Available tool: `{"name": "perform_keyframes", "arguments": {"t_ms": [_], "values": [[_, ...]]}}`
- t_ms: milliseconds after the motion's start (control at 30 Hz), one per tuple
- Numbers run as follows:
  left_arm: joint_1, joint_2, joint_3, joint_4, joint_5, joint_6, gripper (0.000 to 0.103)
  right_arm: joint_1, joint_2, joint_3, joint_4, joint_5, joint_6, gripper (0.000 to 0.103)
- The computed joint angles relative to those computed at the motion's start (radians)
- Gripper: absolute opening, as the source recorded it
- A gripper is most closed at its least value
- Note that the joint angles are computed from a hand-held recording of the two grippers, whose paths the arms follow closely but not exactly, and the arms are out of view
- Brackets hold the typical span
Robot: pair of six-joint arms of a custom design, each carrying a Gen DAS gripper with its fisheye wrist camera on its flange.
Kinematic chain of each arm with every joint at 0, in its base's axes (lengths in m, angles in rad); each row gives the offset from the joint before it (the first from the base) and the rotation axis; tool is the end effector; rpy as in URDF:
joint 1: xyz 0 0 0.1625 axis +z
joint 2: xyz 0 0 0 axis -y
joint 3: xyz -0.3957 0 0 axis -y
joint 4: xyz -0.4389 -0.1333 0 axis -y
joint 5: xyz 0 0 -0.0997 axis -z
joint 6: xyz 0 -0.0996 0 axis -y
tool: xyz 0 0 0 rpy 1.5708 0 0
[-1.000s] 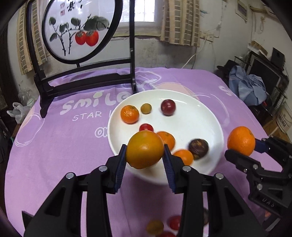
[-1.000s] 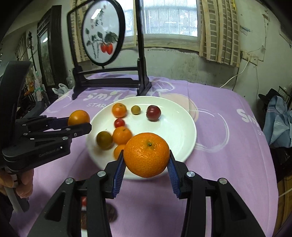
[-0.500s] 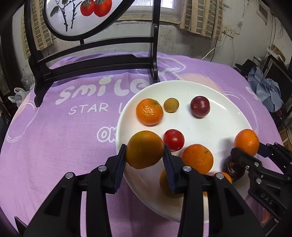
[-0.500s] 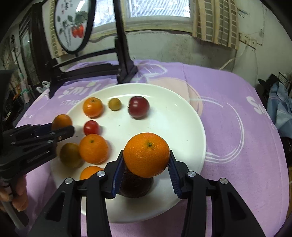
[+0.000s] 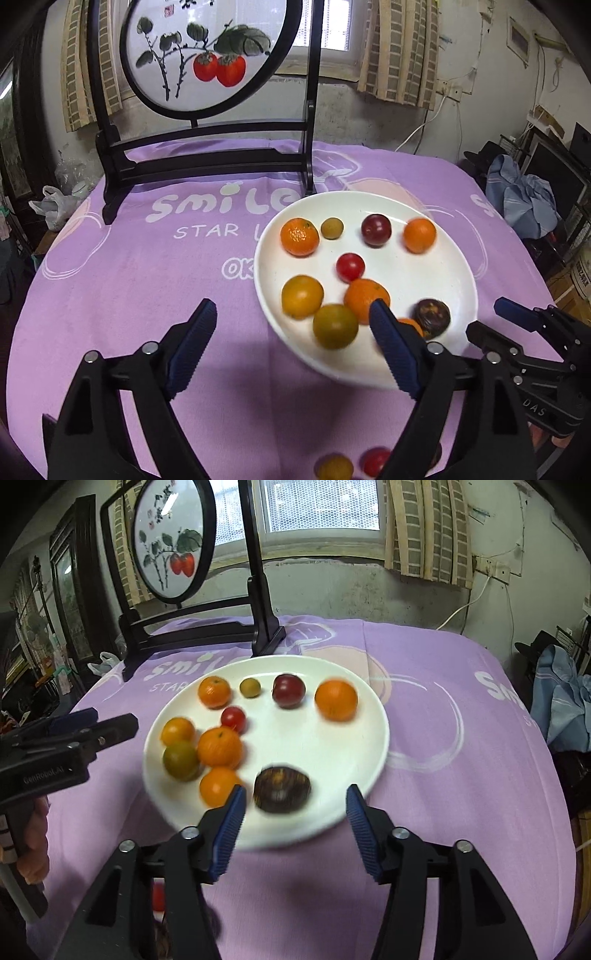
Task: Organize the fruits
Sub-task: 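Move back to the cluster and grasp an orange tomato with the left tool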
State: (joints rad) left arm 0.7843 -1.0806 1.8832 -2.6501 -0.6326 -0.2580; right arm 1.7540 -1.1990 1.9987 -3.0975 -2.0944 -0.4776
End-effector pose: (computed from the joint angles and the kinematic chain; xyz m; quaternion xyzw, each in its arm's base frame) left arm -0.2761 -0.5773 0.1665 0.1706 0.8691 -0.3300 0.3267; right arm 0.1880 -0.5565 0.2182 0.2058 -0.8838 0.3042 0.2897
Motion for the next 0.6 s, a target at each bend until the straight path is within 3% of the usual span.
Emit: {"name": "perform_keyframes", "arguments": {"t_ms": [300, 600], "values": [[-0.089, -0.172, 0.201, 0.094, -0.016, -0.139, 0.087, 0.022, -0.157, 0.193, -0.008, -0.036, -0.007, 0.065], [-0.164, -0.303, 0.359, 0.174, -0.032, -0.269, 0.087, 0.039, -0.299, 0.365, -0.005, -0.003, 0.066, 0.066]]}}
